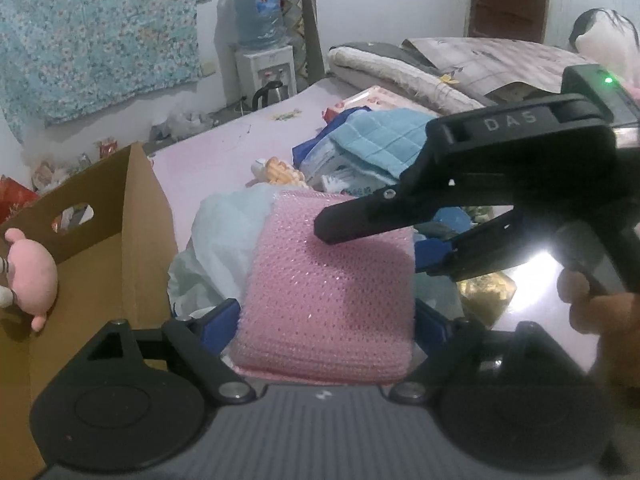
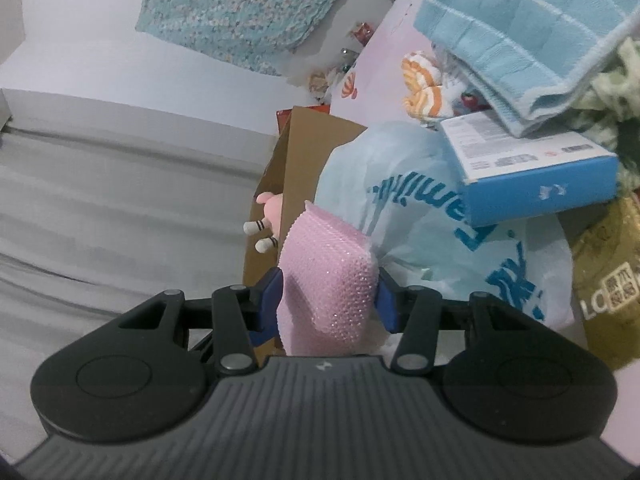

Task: Organize soft objects

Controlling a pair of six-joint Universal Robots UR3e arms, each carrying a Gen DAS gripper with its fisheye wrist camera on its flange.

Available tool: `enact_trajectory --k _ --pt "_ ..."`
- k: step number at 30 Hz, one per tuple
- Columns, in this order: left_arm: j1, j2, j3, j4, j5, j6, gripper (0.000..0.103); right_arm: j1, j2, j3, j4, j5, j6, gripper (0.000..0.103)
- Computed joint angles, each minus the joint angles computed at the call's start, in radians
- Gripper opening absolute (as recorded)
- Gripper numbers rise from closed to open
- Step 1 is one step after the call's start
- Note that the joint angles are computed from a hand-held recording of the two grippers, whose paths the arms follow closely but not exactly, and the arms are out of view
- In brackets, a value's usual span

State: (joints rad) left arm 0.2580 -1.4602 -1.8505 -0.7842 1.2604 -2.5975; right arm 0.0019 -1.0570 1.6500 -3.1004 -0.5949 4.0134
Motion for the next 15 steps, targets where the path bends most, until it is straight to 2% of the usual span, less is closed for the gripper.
enact_trajectory --k 4,7,11,15 --pt "-0.014 -0.027 0.015 0.016 0.02 -0.019 0.089 0.005 0.009 -0.036 0.021 0.004 -0.022 0.048" --pt "-0.021 -0.052 0.038 0.008 0.037 -0.039 0.083 0.008 0.0 -0.064 0.065 -0.004 -0.052 0.049" --pt "-0.002 -0.059 0.048 -0.01 0.019 -0.055 0.082 -0.034 -0.104 0.0 0.106 -0.031 -0.135 0.056" --pt "0.022 -0.036 0.041 -0.021 -0.009 -0.07 0.081 -0.104 -0.249 0.091 0.176 -0.107 -0.243 0.062"
